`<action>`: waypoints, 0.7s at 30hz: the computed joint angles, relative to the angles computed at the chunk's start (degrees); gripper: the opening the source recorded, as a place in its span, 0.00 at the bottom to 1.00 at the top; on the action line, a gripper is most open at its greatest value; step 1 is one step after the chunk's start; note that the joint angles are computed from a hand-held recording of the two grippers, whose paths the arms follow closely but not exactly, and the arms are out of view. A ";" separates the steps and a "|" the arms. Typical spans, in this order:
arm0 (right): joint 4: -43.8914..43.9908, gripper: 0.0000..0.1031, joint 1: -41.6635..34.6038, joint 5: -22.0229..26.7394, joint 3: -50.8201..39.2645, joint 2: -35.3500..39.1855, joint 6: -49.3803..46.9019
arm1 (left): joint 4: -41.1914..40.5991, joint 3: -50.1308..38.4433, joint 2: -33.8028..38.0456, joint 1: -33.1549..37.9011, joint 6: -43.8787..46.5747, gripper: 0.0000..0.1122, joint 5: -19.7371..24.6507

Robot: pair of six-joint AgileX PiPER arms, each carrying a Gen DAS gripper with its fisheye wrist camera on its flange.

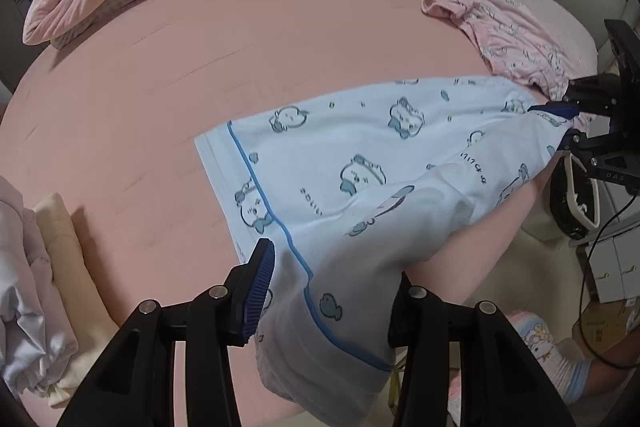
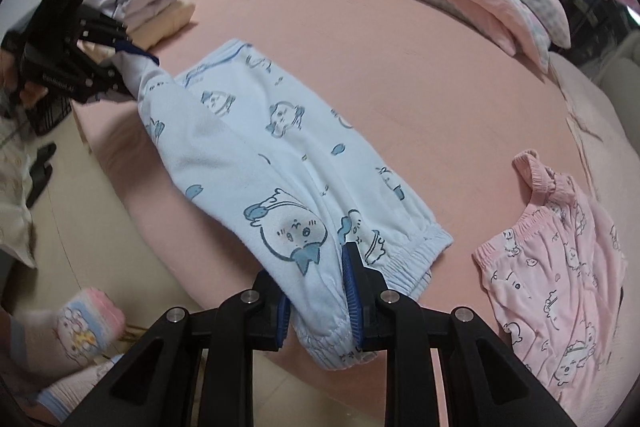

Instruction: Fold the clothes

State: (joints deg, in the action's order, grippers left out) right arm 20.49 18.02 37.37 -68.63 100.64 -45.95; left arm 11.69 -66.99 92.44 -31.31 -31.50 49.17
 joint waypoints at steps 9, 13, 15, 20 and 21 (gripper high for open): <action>5.41 0.23 -2.92 3.65 -4.93 2.27 -0.11 | 3.48 -5.62 3.45 -0.24 -0.54 0.37 2.50; 5.47 0.23 -2.91 3.17 -5.88 2.77 0.85 | 4.75 -7.82 4.62 0.04 -0.02 0.37 3.71; 5.72 0.23 -3.05 3.56 -6.74 3.39 1.74 | 5.28 -9.10 5.37 0.17 0.55 0.37 4.45; 7.00 0.23 -3.99 5.37 -9.54 5.21 3.19 | 5.68 -11.60 7.25 0.93 2.07 0.37 5.22; 6.74 0.23 -3.94 5.35 -10.00 5.54 3.57 | 5.54 -12.12 7.68 1.20 2.36 0.37 5.32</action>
State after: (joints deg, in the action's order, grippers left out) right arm 27.23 14.09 42.72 -78.62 106.18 -42.38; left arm 17.23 -79.11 100.11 -30.11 -29.15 54.49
